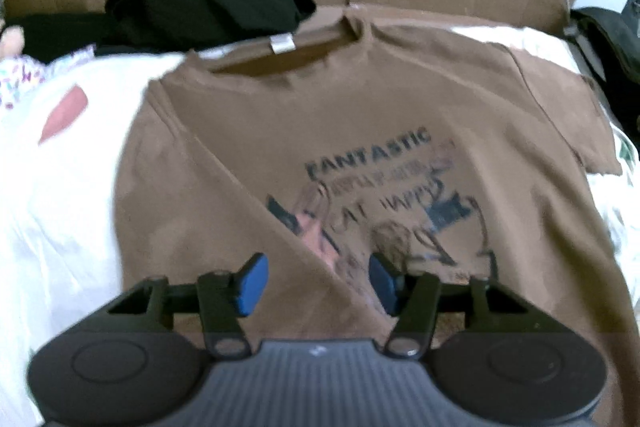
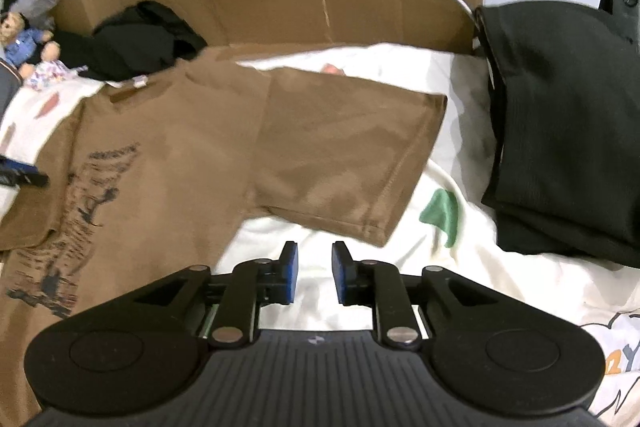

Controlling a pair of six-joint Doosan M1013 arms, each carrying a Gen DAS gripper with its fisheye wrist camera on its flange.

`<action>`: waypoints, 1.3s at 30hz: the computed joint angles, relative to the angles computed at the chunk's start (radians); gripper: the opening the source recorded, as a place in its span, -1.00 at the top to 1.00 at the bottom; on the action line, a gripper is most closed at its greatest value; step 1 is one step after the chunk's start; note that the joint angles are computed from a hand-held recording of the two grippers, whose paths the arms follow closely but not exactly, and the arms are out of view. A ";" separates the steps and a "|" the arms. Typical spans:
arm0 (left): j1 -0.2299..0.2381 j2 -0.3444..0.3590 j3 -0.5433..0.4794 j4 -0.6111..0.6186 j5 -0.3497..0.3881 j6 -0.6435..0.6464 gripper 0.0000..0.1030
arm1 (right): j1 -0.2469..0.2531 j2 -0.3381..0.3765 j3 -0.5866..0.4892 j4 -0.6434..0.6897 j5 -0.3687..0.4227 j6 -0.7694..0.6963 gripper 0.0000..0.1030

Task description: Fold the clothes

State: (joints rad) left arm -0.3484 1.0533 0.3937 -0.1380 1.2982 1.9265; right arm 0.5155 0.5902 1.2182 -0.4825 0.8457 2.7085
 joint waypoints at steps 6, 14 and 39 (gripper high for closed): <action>-0.007 -0.042 0.104 0.025 -0.014 -0.076 -0.05 | 0.013 -0.011 0.006 -0.023 -0.021 0.029 0.51; -0.017 -0.076 0.199 0.055 -0.094 -0.151 0.16 | 0.019 -0.021 0.023 -0.035 -0.025 0.057 0.51; 0.074 -0.031 0.006 0.145 -0.066 -0.324 0.91 | 0.027 0.008 -0.017 -0.021 -0.071 0.062 0.51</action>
State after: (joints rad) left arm -0.2743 1.0225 0.3999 0.0068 1.2326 1.6029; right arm 0.5424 0.5977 1.2011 -0.5032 0.7752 2.7701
